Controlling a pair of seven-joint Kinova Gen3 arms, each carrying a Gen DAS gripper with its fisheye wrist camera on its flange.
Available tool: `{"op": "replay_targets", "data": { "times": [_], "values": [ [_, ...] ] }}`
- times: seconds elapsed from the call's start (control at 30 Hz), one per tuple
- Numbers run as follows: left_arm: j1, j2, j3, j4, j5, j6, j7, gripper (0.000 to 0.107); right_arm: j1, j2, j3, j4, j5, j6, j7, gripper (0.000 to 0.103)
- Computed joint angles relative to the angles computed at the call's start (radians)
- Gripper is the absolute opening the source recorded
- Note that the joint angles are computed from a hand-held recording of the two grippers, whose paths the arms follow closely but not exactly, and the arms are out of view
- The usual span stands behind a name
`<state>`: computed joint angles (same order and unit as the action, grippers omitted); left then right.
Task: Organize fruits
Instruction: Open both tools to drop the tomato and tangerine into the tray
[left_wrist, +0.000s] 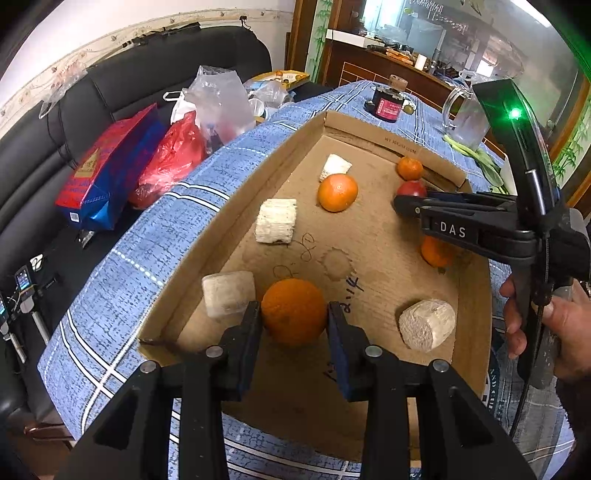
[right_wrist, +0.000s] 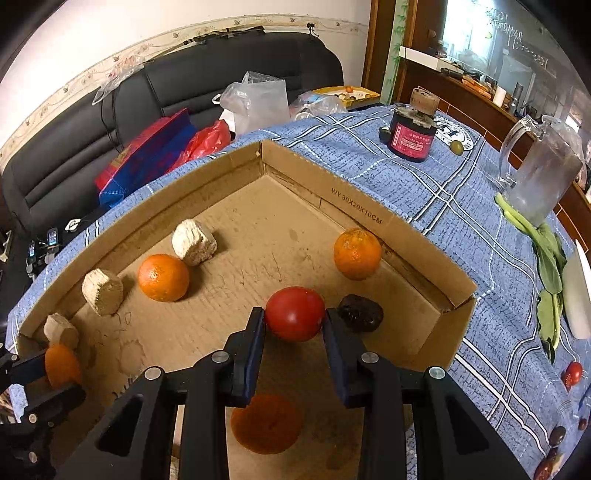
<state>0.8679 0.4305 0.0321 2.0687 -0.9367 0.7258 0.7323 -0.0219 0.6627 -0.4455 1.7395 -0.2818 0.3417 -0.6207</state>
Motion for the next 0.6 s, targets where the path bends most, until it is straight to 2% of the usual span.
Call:
{"op": "replay_targets", "data": {
  "times": [0.07,0.13,0.2,0.43,0.6],
  "values": [
    [-0.011,0.000,0.001,0.005,0.003,-0.024,-0.003,0.035,-0.002,0.000,0.003,-0.001,0.001,0.002,-0.001,0.037],
    [-0.013,-0.001,-0.003,0.010,0.007,-0.048,0.000,0.037,-0.013,0.000,0.018,-0.007,0.004,0.010,-0.010,0.055],
    [-0.005,-0.001,-0.007,0.009,0.011,-0.045,0.003,0.038,0.002,-0.004,0.004,0.005,-0.001,-0.010,-0.002,0.061],
    [0.016,-0.015,-0.002,0.007,0.026,0.006,0.022,0.042,0.042,-0.032,-0.023,0.039,-0.006,-0.035,0.017,0.061],
    [0.030,-0.027,0.017,0.005,0.037,0.068,0.057,0.047,0.106,-0.065,-0.054,0.076,-0.023,-0.045,0.040,0.061]
  ]
}}
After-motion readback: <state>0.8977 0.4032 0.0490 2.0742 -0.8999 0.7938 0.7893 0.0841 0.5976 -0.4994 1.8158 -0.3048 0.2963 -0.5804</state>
